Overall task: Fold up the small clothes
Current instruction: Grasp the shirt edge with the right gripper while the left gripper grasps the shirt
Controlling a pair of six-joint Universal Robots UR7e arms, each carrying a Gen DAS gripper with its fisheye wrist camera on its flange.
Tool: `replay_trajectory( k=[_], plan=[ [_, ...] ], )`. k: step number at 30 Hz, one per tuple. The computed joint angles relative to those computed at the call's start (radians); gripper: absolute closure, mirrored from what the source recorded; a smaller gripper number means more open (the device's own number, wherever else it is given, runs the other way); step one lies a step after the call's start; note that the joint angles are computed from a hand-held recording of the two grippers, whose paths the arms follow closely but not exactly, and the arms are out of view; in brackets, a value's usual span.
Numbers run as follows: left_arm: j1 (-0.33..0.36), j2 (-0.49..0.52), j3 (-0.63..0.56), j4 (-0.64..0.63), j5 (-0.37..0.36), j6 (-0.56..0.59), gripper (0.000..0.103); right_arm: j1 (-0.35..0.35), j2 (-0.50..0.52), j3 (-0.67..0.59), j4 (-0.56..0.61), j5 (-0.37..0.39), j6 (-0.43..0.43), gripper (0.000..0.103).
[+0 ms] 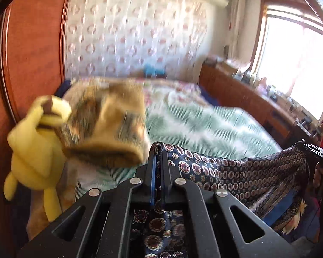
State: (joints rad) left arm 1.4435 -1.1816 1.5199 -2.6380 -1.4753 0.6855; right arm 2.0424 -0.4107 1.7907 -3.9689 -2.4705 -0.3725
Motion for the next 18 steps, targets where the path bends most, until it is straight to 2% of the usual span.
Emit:
replay_trajectory(
  k=[4,10,15,18],
  plan=[
    [-0.023,-0.008,-0.038,-0.02,-0.043,-0.006,0.099,0.058,-0.023,-0.036,-0.066,-0.025,-0.121,0.096],
    [-0.07,0.094,-0.215,-0.032,-0.007,-0.017,0.099,0.103,-0.043,-0.175,-0.071,-0.047,-0.314,0.096],
    [-0.086,0.243,-0.426,0.001,0.058,-0.021,0.099,0.077,0.017,-0.451,0.01,-0.102,-0.488,0.096],
    [-0.082,0.342,-0.549,0.05,0.111,-0.021,0.097,0.032,0.079,-0.615,0.122,-0.121,-0.462,0.093]
  ],
)
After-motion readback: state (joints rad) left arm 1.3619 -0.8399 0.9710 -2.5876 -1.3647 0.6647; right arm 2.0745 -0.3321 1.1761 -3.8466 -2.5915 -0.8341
